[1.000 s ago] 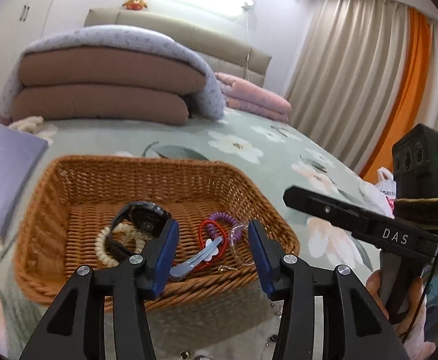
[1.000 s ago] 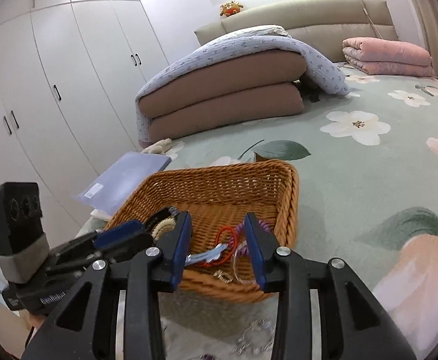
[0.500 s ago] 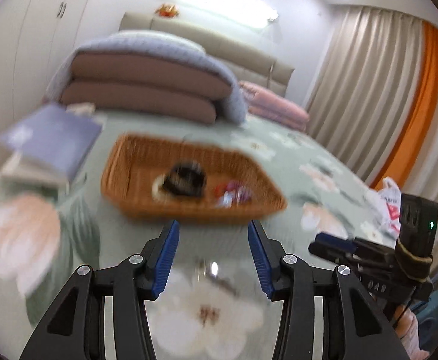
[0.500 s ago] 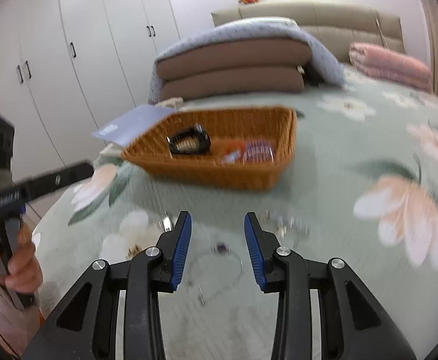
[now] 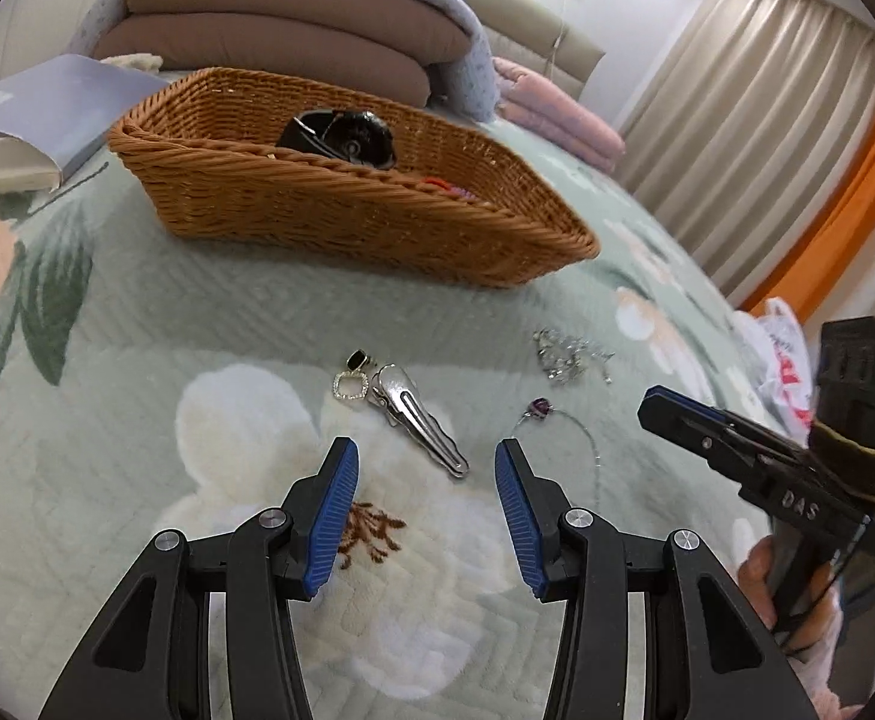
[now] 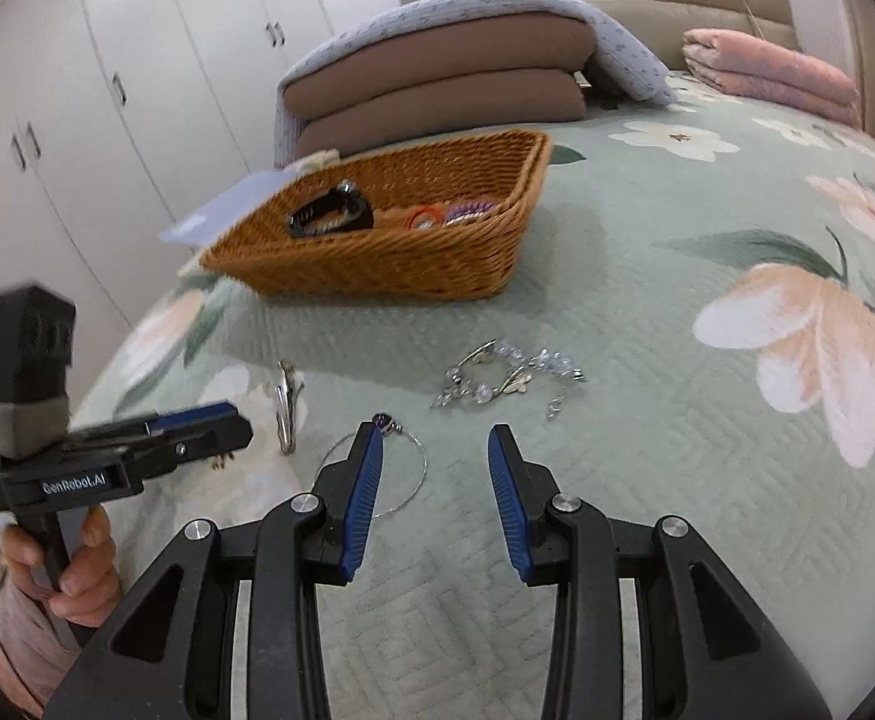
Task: Organize jewelry
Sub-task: 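Move the left tool to the silver hair clip while the right tool approaches the hoop earring, then grasp the silver hair clip with the left tool while the right tool grasps the purple-gem hoop earring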
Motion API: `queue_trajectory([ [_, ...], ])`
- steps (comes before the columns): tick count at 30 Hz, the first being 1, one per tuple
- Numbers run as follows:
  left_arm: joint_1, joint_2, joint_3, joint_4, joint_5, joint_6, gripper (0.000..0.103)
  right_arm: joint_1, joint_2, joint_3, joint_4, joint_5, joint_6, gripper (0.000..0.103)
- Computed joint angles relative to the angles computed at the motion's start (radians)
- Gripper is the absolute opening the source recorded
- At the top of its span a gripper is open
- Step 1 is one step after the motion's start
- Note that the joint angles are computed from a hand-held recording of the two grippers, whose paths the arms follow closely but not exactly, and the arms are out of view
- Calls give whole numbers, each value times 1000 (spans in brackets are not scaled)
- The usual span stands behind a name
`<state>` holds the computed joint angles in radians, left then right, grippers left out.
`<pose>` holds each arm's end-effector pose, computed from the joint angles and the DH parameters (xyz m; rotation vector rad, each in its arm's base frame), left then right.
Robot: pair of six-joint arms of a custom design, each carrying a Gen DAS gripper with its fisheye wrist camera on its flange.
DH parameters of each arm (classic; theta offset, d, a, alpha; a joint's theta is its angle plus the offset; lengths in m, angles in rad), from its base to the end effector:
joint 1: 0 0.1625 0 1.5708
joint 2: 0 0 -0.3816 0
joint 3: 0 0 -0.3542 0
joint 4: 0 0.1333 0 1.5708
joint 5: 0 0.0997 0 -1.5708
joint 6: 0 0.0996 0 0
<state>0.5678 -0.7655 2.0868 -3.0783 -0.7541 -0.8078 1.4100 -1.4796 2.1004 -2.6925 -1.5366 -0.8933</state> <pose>-0.2882 -0.4281 0.0351 0.1480 2.5844 -1.0294 0.0616 -0.4741 0.2970 1.0309 -2.6531 0.6538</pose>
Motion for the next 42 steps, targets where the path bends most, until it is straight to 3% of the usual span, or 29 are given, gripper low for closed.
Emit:
queue_trajectory([
  [5, 10, 34, -66, 73, 36, -2, 49, 22, 26, 3, -36, -47, -7, 40],
  [12, 20, 64, -150, 237, 92, -32, 48, 46, 57, -36, 42, -90, -32, 40],
  [16, 21, 68, -170, 309, 116, -61, 33, 95, 90, -29, -43, -155, -127, 40],
  [21, 14, 29, -124, 302, 97, -55, 20, 99, 110, -59, 38, -157, -143, 40],
  [25, 0, 3, -86, 289, 79, -30, 20, 119, 141, -43, -24, -217, -176, 40],
  [37, -1, -2, -66, 243, 63, -7, 20, 142, 206, -38, -127, -242, -238, 39],
  [42, -7, 8, -85, 288, 86, -24, 20, 140, 199, -16, -148, -231, -265, 25],
])
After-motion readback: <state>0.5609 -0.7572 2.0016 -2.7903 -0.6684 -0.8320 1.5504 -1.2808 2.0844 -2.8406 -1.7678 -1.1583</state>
